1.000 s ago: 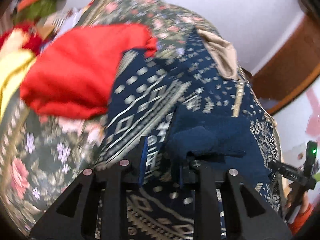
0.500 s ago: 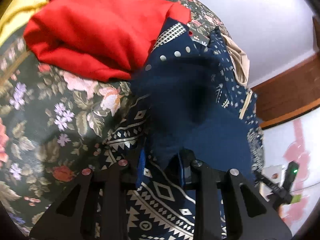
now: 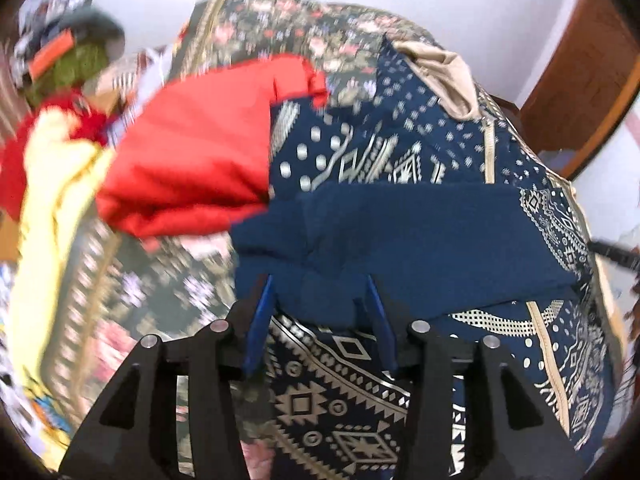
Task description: Fold large clothes
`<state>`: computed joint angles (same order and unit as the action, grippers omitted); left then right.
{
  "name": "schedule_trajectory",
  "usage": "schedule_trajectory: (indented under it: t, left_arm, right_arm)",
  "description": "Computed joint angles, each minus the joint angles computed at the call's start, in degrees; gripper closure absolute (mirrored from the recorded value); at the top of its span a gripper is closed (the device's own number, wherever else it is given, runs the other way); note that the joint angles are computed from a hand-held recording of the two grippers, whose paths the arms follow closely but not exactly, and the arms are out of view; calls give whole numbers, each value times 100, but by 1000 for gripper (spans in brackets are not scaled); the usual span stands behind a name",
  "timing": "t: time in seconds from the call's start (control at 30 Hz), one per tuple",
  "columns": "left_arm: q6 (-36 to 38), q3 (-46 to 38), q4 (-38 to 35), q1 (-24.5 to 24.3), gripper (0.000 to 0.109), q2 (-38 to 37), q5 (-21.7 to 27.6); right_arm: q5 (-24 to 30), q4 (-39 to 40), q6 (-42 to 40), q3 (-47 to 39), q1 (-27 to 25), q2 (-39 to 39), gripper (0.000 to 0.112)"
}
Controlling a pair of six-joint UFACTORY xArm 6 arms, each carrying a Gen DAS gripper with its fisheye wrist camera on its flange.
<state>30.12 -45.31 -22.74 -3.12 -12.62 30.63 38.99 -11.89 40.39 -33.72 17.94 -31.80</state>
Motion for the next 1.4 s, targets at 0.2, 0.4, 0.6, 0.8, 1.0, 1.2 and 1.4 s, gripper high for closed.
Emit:
schedule_trajectory:
  t: [0.2, 0.4, 0.6, 0.8, 1.0, 1.2, 1.4]
  left_arm:
    - [280, -381, -5, -179, 48, -117, -161]
    - [676, -1120, -315, -608, 40, 231, -265]
    - [286, -2075, 200, -1056, 27, 1256, -713]
    - [-415, -3621, 546, -1206, 27, 2684, -102]
    - [-1039, -5122, 752, -1257, 27, 4005, 468]
    - [-1675, -6672, 924, -1323, 27, 5217, 1217]
    - [-2201, -8069, 1143, -1311, 25, 6281, 1843]
  right_arm:
    - [-146, -370, 35, -538, 19, 42, 45]
    - [-442, -823, -6, -1222, 27, 574, 45]
    - [-1046, -518, -128, -1681, -118, 1303, 45]
    - [-1172, -130, -522, -2408, -307, 2406, 45]
    - [-961, 182, -910, -3299, -486, 3589, 45]
    - [-730, 415, -911, -4063, -615, 4554, 45]
    - [-1014, 775, -683, -4186, -722, 4943, 45]
